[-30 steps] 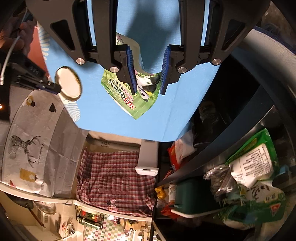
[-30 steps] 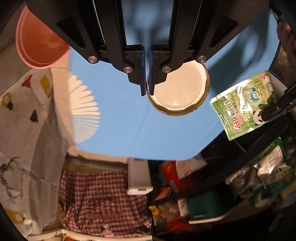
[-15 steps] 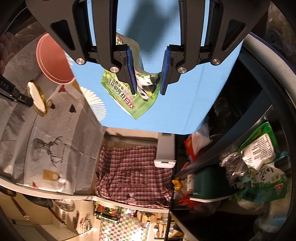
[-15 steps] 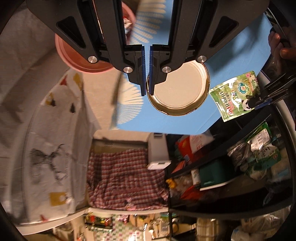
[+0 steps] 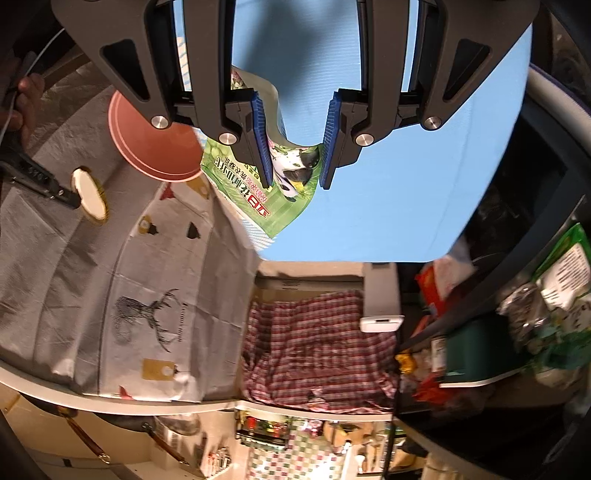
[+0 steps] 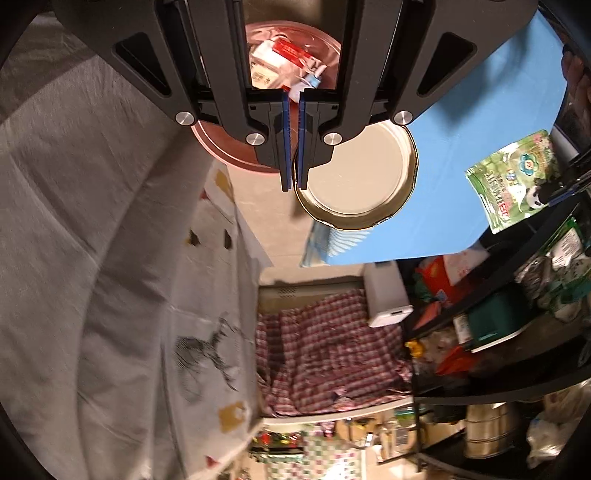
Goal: Collect trash
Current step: 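Carry the lid with the right tool while the left tool carries the green packet over the bin, then open the right tool to drop the lid while the left tool drops the green packet into the bin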
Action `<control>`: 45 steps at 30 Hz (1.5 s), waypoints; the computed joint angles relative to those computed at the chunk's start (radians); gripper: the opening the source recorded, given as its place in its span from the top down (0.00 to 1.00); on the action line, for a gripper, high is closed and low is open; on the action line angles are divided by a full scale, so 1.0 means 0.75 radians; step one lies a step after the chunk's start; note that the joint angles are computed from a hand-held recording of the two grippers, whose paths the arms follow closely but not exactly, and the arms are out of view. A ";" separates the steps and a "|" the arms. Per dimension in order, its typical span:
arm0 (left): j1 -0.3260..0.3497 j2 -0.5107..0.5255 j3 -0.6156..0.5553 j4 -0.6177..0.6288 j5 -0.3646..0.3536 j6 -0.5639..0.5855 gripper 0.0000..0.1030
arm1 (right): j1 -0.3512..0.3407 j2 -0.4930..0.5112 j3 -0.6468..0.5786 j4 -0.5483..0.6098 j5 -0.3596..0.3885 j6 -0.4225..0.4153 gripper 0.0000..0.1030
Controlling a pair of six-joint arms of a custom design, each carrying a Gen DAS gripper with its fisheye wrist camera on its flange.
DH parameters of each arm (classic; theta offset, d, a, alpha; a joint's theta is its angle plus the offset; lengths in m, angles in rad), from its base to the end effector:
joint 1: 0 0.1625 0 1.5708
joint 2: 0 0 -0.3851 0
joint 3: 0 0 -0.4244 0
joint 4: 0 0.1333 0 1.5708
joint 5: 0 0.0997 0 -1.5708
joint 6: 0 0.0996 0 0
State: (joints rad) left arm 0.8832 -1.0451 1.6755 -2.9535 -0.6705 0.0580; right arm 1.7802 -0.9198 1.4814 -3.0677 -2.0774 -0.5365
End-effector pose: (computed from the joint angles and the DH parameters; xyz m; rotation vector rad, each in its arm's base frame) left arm -0.2500 -0.6373 0.2684 0.4182 2.2445 -1.1778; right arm 0.2332 -0.6884 0.2714 0.5588 -2.2547 1.0506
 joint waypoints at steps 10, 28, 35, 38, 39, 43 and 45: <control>0.003 0.141 -0.124 0.129 -0.103 -0.047 0.72 | -0.024 0.031 -0.033 0.005 -0.131 -0.001 0.97; 0.052 0.449 -0.425 0.317 -0.172 0.044 0.88 | -0.077 0.093 -0.117 0.040 -0.198 -0.043 0.96; 0.073 0.480 -0.470 0.358 -0.223 0.047 0.89 | -0.097 0.126 -0.171 0.238 -0.207 -0.002 0.93; 0.077 0.484 -0.477 0.381 -0.234 0.041 0.82 | -0.093 0.157 -0.198 0.272 -0.251 -0.008 0.72; 0.077 0.482 -0.475 0.383 -0.232 0.043 0.79 | -0.091 0.160 -0.193 0.251 -0.253 -0.022 0.66; 0.077 0.475 -0.465 0.372 -0.232 0.046 0.75 | -0.089 0.157 -0.178 0.191 -0.243 -0.047 0.62; 0.075 0.468 -0.451 0.363 -0.227 0.045 0.75 | -0.089 0.149 -0.169 0.170 -0.232 -0.047 0.62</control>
State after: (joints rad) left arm 0.9391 -0.6940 1.3370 -2.6815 -0.8410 0.0918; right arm 1.7135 -0.8078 1.3544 -2.9404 -2.2512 -0.5720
